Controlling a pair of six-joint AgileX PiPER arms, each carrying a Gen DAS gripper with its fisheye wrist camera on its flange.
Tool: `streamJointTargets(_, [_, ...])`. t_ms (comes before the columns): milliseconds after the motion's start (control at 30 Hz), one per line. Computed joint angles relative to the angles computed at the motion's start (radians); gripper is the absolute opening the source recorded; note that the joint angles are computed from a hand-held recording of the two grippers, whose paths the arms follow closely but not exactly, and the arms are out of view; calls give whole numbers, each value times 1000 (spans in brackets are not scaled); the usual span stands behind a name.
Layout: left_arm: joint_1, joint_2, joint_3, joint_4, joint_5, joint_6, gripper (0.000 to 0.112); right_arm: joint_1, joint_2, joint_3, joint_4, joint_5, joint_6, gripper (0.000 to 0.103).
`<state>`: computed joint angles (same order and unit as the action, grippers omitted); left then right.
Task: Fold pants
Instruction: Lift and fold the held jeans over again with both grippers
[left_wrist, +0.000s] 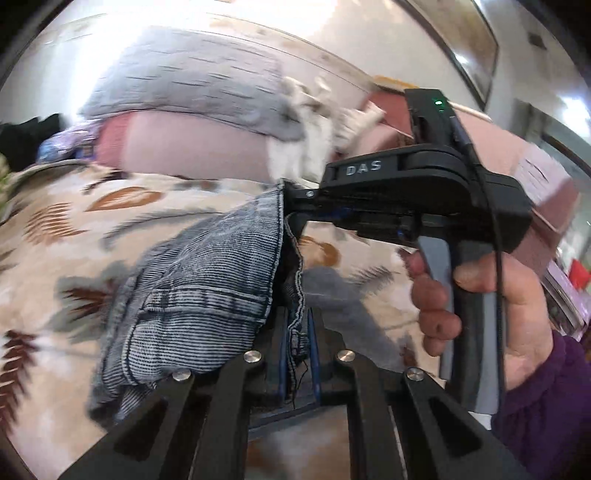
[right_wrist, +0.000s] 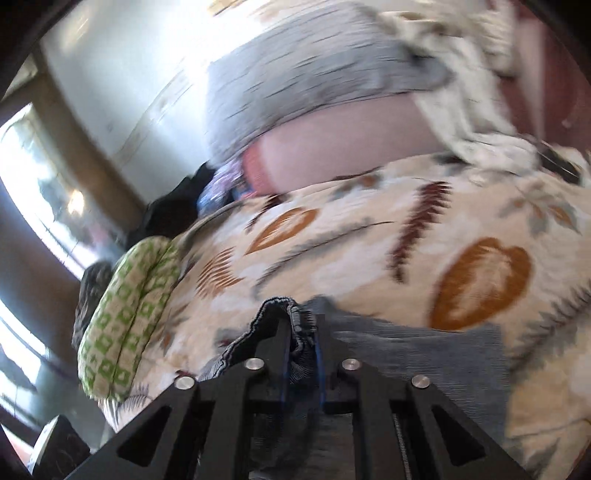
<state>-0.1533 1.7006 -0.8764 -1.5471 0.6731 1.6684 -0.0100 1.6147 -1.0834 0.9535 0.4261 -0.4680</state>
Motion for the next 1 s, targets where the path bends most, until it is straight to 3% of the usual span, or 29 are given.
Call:
streamJointTargets(200, [-217,90,-84,-6,-116,-64,9,-217,28,96,247,87,-277,8])
streamJointTargets(300, [-268,123,-107,30,-135,-116,7,-271,70,106,233,70,-308,2])
streamJointTargets(400, [-285,138,-129,175,-128,-227,7,-411,156,103,405,264,-448,2])
streamJointTargets(533, [-273,66,-89,265,-130,-243,7,-509,240,99,460,529,-501,7])
streamJointTargets(633, [-224,-23,-56,353,-49,-303,8,-514,249,96,415,609,-519,9])
streamJointTargets(667, [-206,-42,-50,361,-27,-301,9,-511,247,100,398,624,-519,12])
streamJointTargets(700, [-178,-86,-32,366,-7,-293,11,-513,251,106,385,645,-511,23])
streamJointTargets(733, [-156,-109,-25,363,1,-281,20,-518,249,124,386,659,-515,47])
streamJointTargets(767, [-128,-142,-12,359,-7,-266,35,-528,249,144,396,669,-516,61])
streamJointTargets(800, [-108,-165,-1,351,-25,-255,42,-537,247,164,411,671,-524,75])
streamJointTargets(833, [-75,-181,4,334,-35,-236,53,-554,245,193,434,679,-543,75])
streamJointTargets(1000, [38,-104,-95,427,-111,-377,54,-611,288,244,513,769,-597,75])
